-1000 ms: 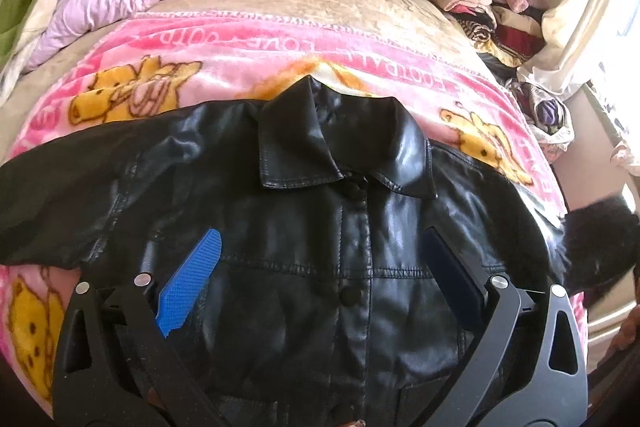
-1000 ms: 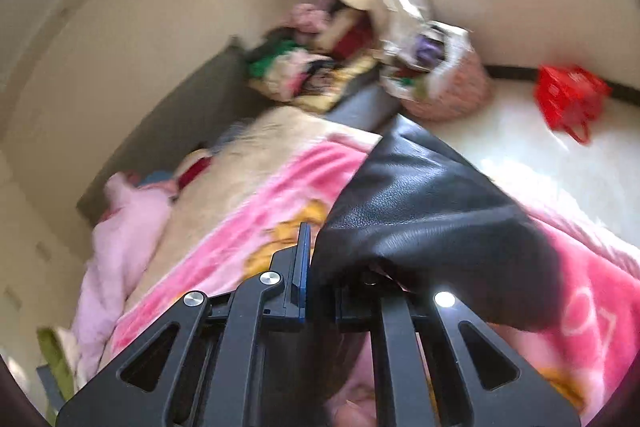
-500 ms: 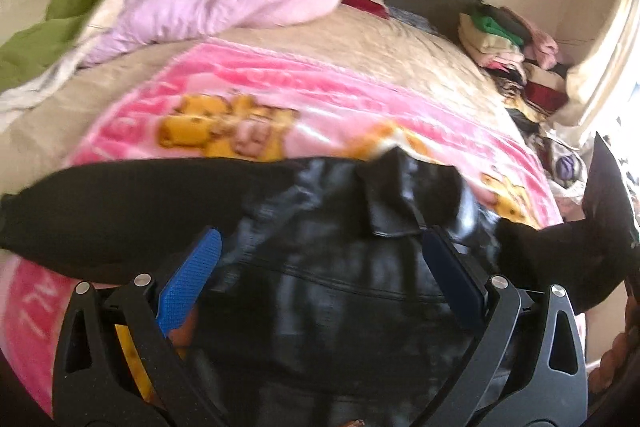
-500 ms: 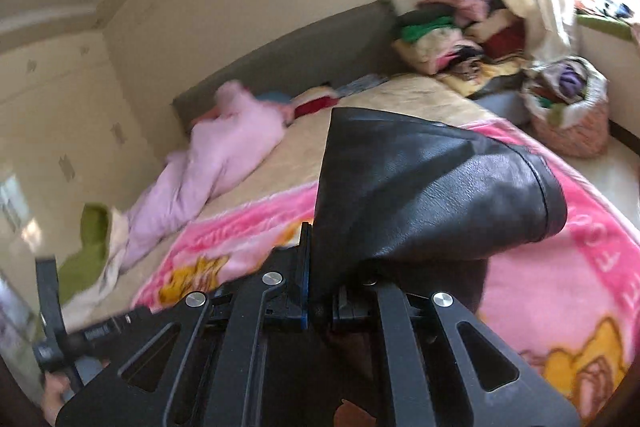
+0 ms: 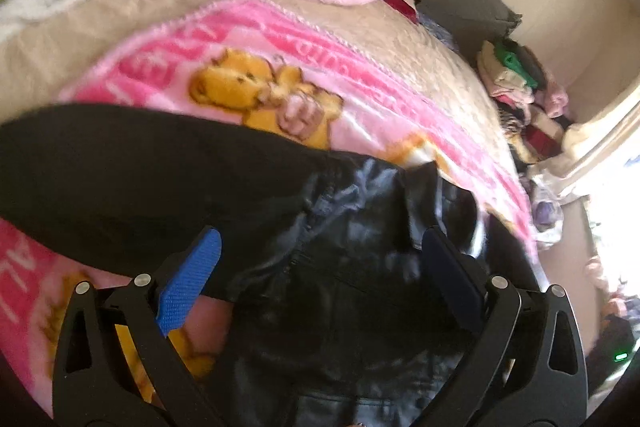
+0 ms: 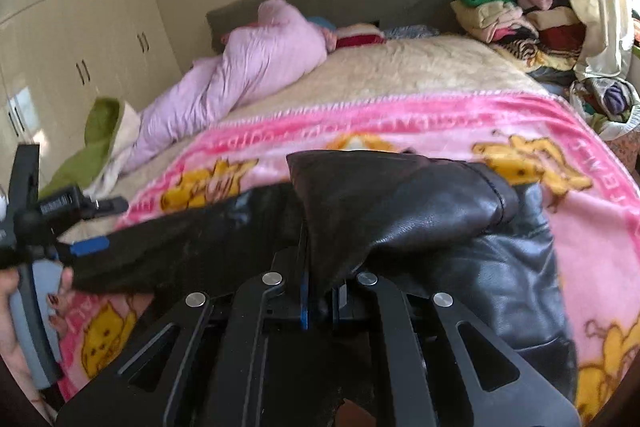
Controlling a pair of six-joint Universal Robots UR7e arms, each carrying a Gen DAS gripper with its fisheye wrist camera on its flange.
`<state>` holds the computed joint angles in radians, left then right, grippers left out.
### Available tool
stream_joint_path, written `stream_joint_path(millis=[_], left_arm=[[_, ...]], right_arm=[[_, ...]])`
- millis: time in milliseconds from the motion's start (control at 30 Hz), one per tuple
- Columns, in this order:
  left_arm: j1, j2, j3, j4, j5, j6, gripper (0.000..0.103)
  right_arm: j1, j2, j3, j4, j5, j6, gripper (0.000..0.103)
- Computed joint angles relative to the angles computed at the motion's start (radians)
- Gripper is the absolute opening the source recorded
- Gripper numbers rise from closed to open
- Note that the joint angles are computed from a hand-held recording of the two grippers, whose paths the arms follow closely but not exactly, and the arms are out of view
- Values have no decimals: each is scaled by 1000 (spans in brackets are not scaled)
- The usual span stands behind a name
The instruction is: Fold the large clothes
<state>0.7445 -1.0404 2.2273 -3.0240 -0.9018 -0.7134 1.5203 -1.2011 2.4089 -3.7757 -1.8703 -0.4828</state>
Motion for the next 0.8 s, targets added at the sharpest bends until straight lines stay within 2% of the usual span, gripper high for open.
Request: stream_joint_path(millis=[33, 200, 233, 333, 367, 400, 467, 567, 667, 767, 800], left_arm=[[19, 7, 4, -43, -50, 10, 94], [64, 50, -4, -104, -197, 14, 94], [68, 62, -11, -111, -223, 16, 94], [76, 95, -25, -128, -282, 31, 94], [76, 105, -30, -130, -295, 33, 94], [76, 110, -33, -129, -299, 33, 94], [71, 116, -36, -116, -291, 33, 94], [60, 115, -37, -93, -265, 35, 94], [56, 115, -47, -55, -243, 37, 94], [12, 115, -71, 74, -134, 36, 94], [2, 112, -71, 90, -120, 43, 94]], right_arm=[[-2, 17, -2, -5, -4, -3, 7], [-31, 54, 6, 4, 29, 17, 14], [-39, 54, 8, 21, 39, 20, 21], [-60, 39, 18, 103, 78, 34, 56], [-64, 35, 23, 121, 85, 38, 62], [-69, 28, 30, 138, 88, 45, 64], [-81, 5, 44, 165, 75, 82, 85], [-146, -66, 82, 205, 122, 169, 87], [-264, -144, 126, 180, 263, 284, 87], [-330, -172, 118, 175, 378, 381, 87], [-336, -172, 108, 179, 398, 401, 86]])
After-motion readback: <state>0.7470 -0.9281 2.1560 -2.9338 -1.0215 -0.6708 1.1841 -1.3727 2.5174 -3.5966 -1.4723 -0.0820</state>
